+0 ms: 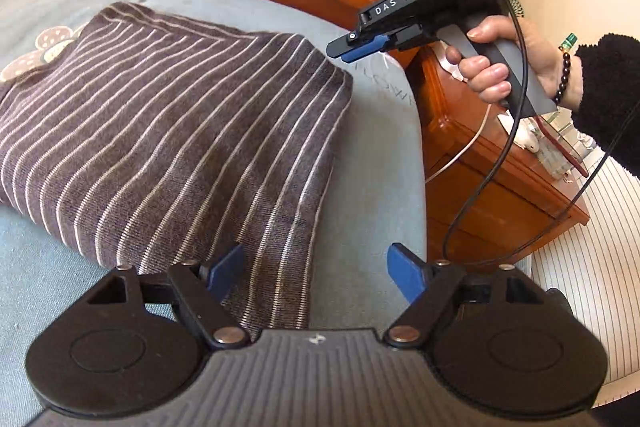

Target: Fold clothes

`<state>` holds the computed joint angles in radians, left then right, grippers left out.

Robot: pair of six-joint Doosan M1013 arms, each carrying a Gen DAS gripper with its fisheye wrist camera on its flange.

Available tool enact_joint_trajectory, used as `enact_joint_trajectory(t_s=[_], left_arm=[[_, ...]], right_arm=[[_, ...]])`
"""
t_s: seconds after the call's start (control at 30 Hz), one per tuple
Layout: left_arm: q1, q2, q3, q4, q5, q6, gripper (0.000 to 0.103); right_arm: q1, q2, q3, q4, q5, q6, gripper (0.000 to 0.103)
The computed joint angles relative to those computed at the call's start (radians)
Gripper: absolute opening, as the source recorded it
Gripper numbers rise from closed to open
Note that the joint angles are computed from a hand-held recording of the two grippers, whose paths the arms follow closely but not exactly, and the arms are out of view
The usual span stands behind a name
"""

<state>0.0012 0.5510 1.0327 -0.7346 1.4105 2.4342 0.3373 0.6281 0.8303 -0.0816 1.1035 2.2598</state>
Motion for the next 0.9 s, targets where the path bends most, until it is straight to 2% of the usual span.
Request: enact_joint_trajectory(t_s=[0.1, 0.13, 0.2, 0.43, 0.47, 0.5, 0.6, 0.73, 0.8, 0.9], left_arm=[[0.001, -0.01, 0.01, -0.008, 0.01, 0.017, 0.079], [0.001, -0.009, 0.009, -0.017, 0.022, 0.021, 0.079], [-0.002, -0.003, 0.003, -0.022, 0.047, 0.018, 0.079], [-0.002, -0.005, 0.007, -0.04, 0.047, 0.008, 0.079], [-0.002, -0.006, 0.007, -0.042, 0.041, 0.008, 0.079], [-0.002, -0.005, 0.004, -0.044, 0.041, 0.006, 0.079], [-0.004, 0.002, -0.011, -0.067, 0.034, 0.0, 0.079], [-0.017, 0.027, -0.054, -0.114, -0.011, 0.019, 0.079], [-0.032, 0.059, -0.099, -0.161, -0.035, 0.072, 0.079], [-0.064, 0.137, -0.205, -0.208, -0.015, 0.146, 0.081]], right_arm=[[0.006, -0.05, 0.066, 0.02, -0.081, -0.05, 0.027], [0.008, -0.05, 0.067, 0.04, -0.083, -0.107, 0.027], [0.011, -0.049, 0.065, 0.077, -0.081, -0.219, 0.035], [-0.001, 0.031, -0.05, 0.141, 0.049, -0.57, 0.035], [-0.002, 0.041, -0.068, 0.138, 0.074, -0.578, 0.025], [-0.004, 0.043, -0.073, 0.136, 0.081, -0.56, 0.008], [-0.019, 0.035, -0.057, 0.163, 0.08, -0.424, 0.008], [-0.038, -0.009, 0.055, 0.24, -0.004, -0.194, 0.008], [-0.048, -0.025, 0.091, 0.28, -0.045, -0.11, 0.008], [-0.058, -0.041, 0.131, 0.326, -0.093, -0.047, 0.008]])
